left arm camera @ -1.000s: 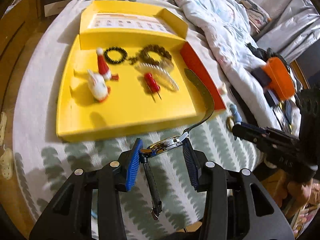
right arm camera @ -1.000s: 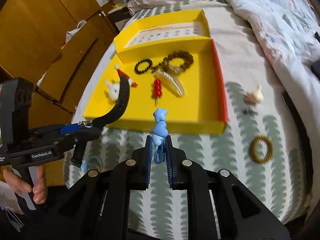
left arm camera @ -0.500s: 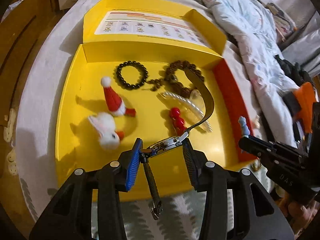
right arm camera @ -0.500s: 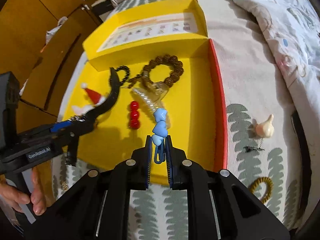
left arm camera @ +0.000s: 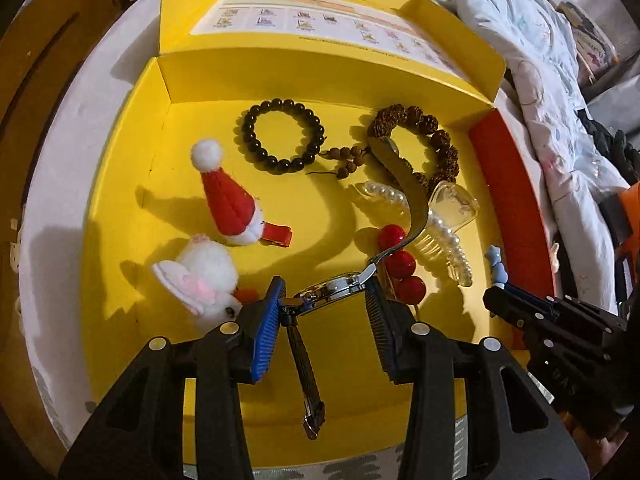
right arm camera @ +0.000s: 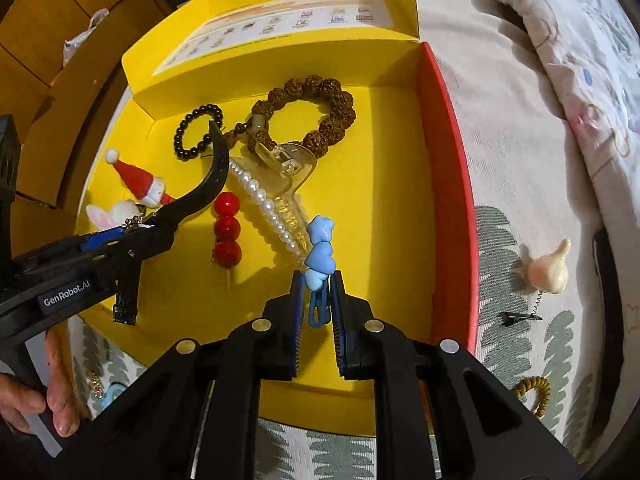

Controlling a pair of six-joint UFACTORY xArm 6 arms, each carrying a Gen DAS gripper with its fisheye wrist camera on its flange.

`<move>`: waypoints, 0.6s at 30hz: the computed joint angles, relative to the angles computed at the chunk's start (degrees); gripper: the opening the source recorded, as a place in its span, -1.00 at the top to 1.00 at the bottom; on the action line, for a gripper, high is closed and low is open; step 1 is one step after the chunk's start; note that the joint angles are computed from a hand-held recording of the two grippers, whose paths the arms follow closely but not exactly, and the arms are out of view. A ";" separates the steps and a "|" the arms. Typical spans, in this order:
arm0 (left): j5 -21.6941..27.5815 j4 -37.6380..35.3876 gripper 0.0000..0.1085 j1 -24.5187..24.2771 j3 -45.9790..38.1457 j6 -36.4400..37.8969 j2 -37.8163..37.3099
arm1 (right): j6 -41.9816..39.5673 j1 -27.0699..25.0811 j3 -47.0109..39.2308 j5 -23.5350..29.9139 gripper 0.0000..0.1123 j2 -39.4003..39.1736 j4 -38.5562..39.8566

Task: Organize jewelry
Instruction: 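Carry wristwatch with left tool while right tool carries blue heart clip into box, then open left tool releasing watch while right tool releases blue heart clip in box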

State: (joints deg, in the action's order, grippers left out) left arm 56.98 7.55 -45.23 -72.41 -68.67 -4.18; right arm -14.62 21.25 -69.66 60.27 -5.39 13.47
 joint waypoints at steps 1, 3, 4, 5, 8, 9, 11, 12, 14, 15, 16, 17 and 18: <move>-0.03 -0.15 0.23 0.06 -0.04 0.14 0.22 | 0.20 0.19 0.10 -0.10 0.74 0.02 -0.50; -0.17 -0.43 0.22 0.17 0.15 0.38 0.41 | 0.29 0.36 0.03 -0.23 0.74 0.41 -0.45; -0.01 -0.31 0.22 0.17 0.10 0.21 0.55 | 0.58 0.46 0.15 -0.59 0.74 0.52 -0.77; 0.18 -0.03 0.22 0.16 0.14 -0.04 0.58 | 0.92 0.63 0.21 -0.93 0.74 0.60 -1.14; -0.24 -0.23 0.22 0.49 0.88 -0.46 0.22 | 1.77 1.02 0.19 -1.23 0.74 0.88 -2.29; -0.29 -0.05 0.22 0.50 0.98 -0.75 0.13 | 1.96 1.06 0.26 -1.35 0.74 0.84 -2.48; -0.47 0.24 0.22 0.53 1.17 -0.94 0.04 | 1.95 0.98 0.31 -1.62 0.74 0.83 -2.25; -0.76 0.20 0.22 0.62 1.36 -1.02 -0.02 | 2.31 1.07 0.44 -1.92 0.74 0.74 -2.87; -1.09 0.40 0.22 0.71 1.76 -1.36 -0.26 | 3.03 1.34 0.67 -2.43 0.74 0.69 -3.80; -1.06 0.67 0.22 0.71 1.83 -1.67 -0.31 | 3.14 1.38 0.78 -2.55 0.74 0.63 -3.92; -0.99 0.86 0.22 0.70 1.86 -1.80 -0.34 | 3.37 1.45 0.89 -2.68 0.74 0.60 -4.33; -0.93 0.93 0.22 0.63 1.91 -1.82 -0.45 | 3.42 1.47 0.97 -2.77 0.74 0.59 -4.36; -1.02 0.98 0.22 0.61 2.08 -1.83 -0.60 | 3.29 1.44 1.13 -2.92 0.74 0.52 -4.08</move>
